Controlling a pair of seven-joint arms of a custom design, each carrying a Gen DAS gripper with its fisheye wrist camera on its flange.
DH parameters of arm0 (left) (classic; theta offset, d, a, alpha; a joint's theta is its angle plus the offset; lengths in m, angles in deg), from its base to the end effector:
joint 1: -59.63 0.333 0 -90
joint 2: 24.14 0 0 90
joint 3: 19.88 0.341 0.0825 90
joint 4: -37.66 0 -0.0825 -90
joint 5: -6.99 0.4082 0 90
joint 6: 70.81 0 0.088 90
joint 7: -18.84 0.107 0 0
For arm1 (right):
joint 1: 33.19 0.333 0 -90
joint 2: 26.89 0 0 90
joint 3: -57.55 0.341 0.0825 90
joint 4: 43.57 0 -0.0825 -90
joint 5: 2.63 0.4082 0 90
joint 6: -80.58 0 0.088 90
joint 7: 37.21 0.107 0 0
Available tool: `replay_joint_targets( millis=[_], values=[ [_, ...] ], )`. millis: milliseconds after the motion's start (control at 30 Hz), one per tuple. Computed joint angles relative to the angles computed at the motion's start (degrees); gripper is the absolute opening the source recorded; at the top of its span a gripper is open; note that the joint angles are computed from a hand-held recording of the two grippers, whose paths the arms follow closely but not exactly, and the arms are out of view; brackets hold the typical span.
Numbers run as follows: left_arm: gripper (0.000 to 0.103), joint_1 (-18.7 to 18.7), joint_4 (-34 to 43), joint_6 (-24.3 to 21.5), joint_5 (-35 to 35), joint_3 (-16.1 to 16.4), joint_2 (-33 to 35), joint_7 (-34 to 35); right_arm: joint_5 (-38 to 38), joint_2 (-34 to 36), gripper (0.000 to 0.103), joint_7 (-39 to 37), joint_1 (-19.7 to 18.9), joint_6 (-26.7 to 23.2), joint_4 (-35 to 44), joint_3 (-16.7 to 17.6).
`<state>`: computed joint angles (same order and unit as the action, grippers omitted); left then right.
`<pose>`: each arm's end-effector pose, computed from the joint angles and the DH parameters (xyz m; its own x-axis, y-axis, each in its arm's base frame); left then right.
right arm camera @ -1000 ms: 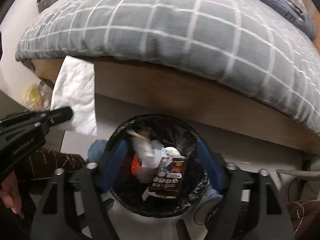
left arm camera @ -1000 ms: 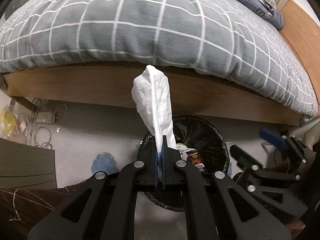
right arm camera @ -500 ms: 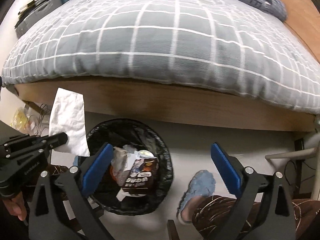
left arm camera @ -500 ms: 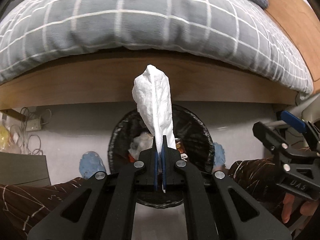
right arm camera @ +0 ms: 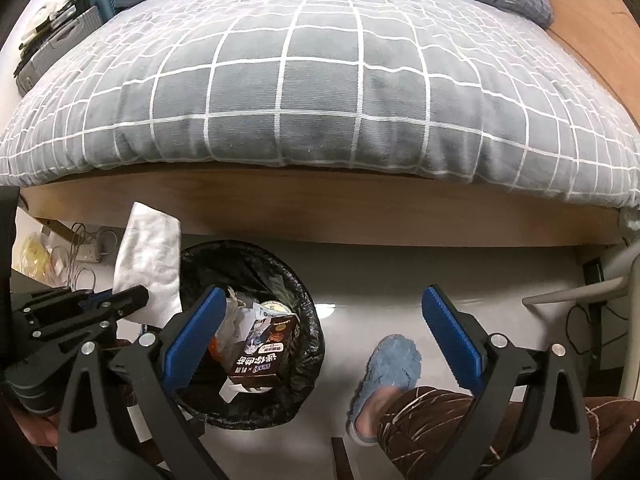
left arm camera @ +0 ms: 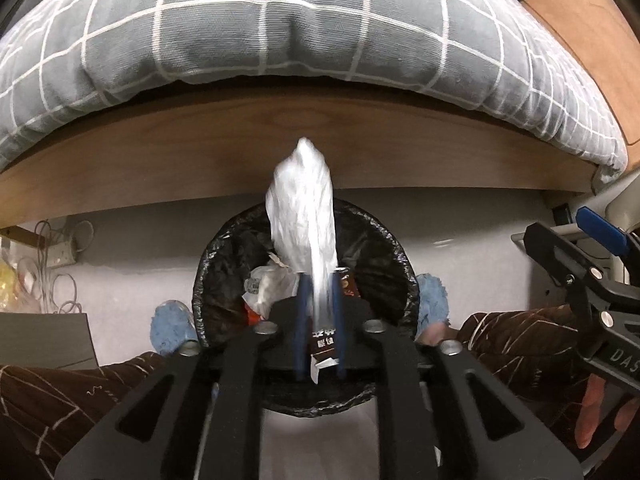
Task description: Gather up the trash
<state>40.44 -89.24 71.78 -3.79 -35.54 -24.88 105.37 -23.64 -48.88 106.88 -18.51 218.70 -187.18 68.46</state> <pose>0.4689 -0.3258 0.4227 -0.4178 -0.8937 0.1637 -0.8917 0.3689 -0.2622 0.4106 0.1971 0.4560 -0.2657 -0.9632 0.0414 -0.8766 0.2235 -0.4262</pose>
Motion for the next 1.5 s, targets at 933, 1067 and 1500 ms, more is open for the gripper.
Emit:
replay_joint_targets(
  millis=[933,1067,1500],
  values=[
    [0.097,1.6,-2.6,7.6,8.3,1.3,-20.2,-7.0,-8.9,-11.6,0.095,6.8,-1.4,-7.1,8.0,6.5],
    [0.097,0.4,-3.6,6.1,7.1,2.1,-23.9,-5.7,-9.4,-14.0,0.095,8.9,-1.6,-10.2,9.4,8.8],
    [0.097,-0.9,-8.3,3.6,4.4,3.8,-32.5,-3.3,-7.5,-19.7,0.095,10.2,0.9,-15.3,8.4,10.5]
  ],
)
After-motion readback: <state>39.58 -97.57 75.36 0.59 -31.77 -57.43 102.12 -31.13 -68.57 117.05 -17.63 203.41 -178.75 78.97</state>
